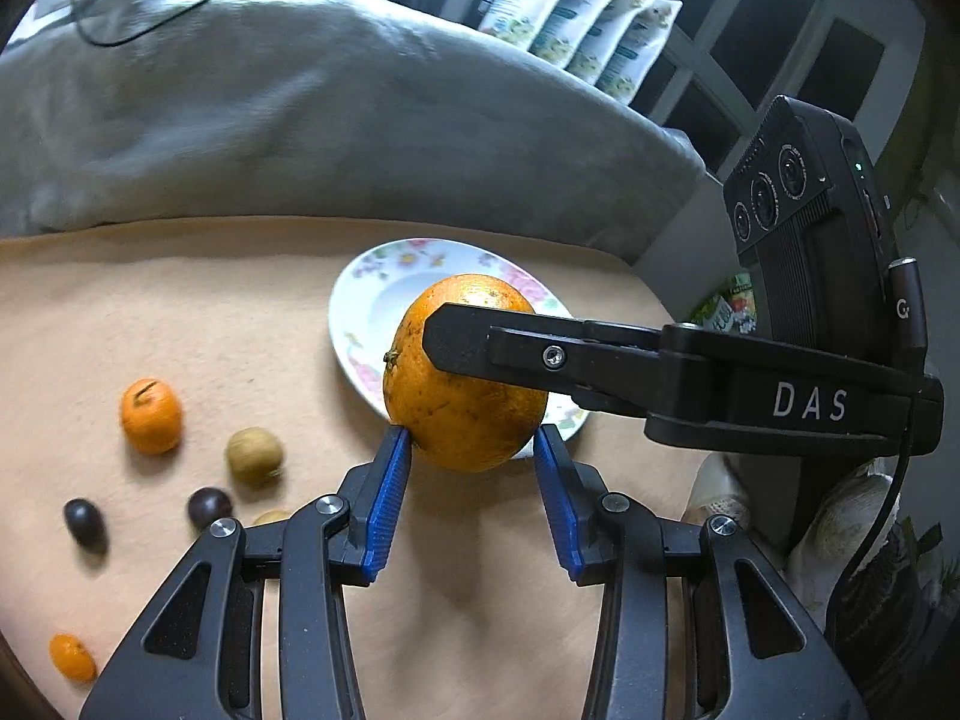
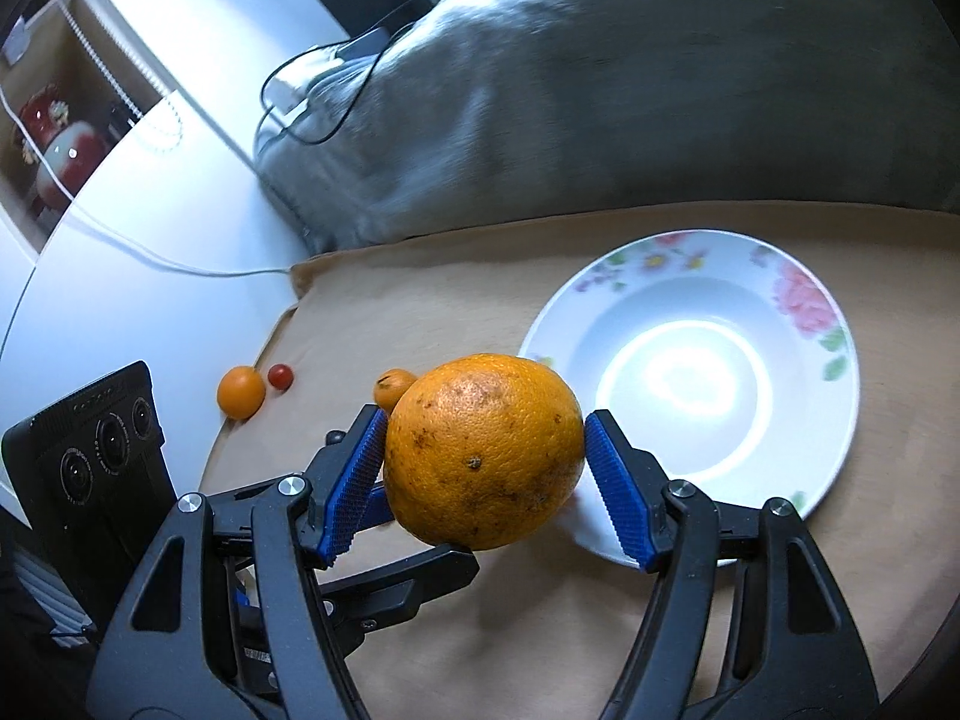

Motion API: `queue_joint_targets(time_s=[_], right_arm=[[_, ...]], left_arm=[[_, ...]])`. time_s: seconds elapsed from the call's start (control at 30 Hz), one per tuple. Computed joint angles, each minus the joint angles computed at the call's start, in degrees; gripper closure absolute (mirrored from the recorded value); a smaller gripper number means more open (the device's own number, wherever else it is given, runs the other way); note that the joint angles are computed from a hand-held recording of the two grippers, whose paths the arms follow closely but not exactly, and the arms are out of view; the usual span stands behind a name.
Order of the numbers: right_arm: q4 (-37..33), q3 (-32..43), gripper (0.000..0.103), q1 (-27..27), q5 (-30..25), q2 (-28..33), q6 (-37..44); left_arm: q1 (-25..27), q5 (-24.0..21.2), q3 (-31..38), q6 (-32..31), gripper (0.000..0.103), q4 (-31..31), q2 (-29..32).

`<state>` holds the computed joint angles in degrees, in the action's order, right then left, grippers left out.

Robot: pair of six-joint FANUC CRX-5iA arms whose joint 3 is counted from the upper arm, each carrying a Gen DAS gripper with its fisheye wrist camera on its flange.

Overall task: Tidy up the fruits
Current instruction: 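Lift the large orange with the left tool and carry it over the plate, then open the left tool to release the orange onto the plate, then move the left tool to a dark plum while the right tool approaches a longan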

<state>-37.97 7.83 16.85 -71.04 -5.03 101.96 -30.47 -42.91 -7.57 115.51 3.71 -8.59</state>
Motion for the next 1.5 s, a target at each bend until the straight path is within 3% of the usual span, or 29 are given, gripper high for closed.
queue_joint_targets(time_s=[0.2, 0.4, 0.53, 0.63, 0.8, 0.97, 1.1, 1.5], right_arm=[[0.0, 0.0, 0.032, -1.9, -0.1, 0.6, -0.3], [5.3, -1.7, 0.032, -0.2, 2.9, 0.7, -3.9], [3.6, -2.7, 0.032, -2.5, 5.8, -0.6, -2.9], [3.6, -3.0, 0.032, -3.3, 7.3, -1.9, -2.3], [4.1, -4.3, 0.021, -4.0, 9.7, -3.9, -0.9], [6.3, -6.1, 0.02, -2.7, 11.5, -6.3, -0.2], [7.4, -7.6, 0.02, -1.8, 12.5, -8.3, 0.6], [7.2, -12.3, 0.02, 0.5, 15.1, -13.6, 3.2]], left_arm=[[-1.6, -1.2, 2.9, 0.8, 0.063, -1.5, 2.8], [-2.9, -2.0, 5.4, 1.5, 0.067, -3.8, 4.0], [-3.3, -2.7, 6.2, 2.4, 0.067, -5.1, 4.0], [-3.7, -3.7, 6.2, 3.8, 0.067, -7.1, 3.0], [-4.5, -5.5, 6.3, 5.5, 0.067, -9.9, 1.7], [-5.1, -6.8, 5.9, 7.9, 0.064, -12.2, 0.2], [-5.8, -8.1, 5.8, 10.8, 0.054, -15.4, -1.4], [-7.0, -13.3, 1.6, 18.0, 0.053, -24.4, -9.8]])
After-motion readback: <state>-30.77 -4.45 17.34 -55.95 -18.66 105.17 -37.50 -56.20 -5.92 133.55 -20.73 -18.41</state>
